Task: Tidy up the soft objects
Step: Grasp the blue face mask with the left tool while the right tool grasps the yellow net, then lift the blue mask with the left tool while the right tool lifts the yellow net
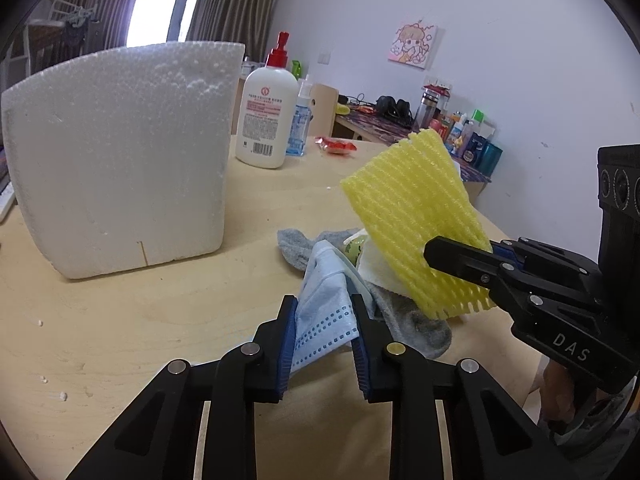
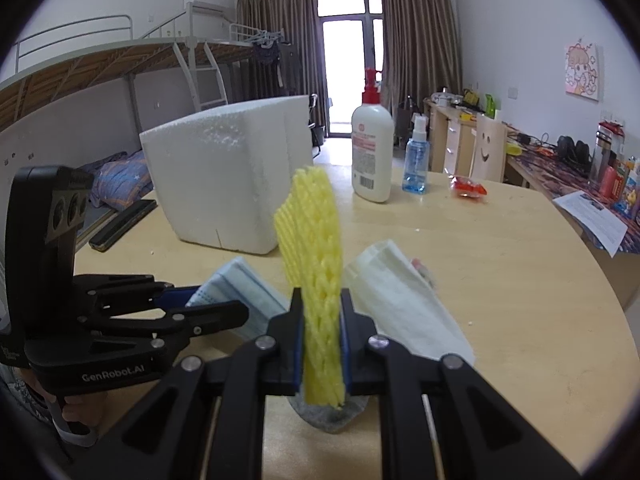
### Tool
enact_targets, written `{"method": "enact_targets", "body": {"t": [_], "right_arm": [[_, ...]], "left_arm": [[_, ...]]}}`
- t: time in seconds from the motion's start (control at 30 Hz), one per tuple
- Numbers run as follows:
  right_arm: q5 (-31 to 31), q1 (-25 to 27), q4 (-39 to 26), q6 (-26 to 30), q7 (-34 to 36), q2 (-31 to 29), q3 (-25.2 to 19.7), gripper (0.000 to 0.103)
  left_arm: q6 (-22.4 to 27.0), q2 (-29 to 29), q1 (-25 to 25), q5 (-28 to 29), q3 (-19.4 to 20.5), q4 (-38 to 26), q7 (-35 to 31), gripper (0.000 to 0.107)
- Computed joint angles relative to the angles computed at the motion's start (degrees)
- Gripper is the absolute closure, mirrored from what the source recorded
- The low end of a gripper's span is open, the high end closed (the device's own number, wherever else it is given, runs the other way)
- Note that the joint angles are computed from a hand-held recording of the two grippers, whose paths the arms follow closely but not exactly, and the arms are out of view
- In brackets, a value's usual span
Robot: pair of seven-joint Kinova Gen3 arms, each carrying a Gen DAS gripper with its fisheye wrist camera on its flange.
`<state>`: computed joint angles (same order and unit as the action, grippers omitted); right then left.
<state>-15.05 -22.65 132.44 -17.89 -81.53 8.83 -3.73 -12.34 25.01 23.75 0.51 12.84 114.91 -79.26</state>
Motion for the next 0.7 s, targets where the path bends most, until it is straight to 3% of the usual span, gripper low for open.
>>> {"method": "enact_targets", "body": {"t": [0.43, 0.7], "right_arm": [[-3.92, -0.63, 3.37, -3.57, 2.59, -3.63, -1.34, 0.085], [-8.35, -0.85, 5.33, -6.16, 5.94, -5.85, -3.23, 0.085]], "left_arm": [[-3.39, -3.54, 6.69, 5.55, -5.40, 3.41, -4.09, 0.080], [-6.91, -6.56, 11.01, 12.43, -8.14, 6.72, -9.94, 0.081]]}}
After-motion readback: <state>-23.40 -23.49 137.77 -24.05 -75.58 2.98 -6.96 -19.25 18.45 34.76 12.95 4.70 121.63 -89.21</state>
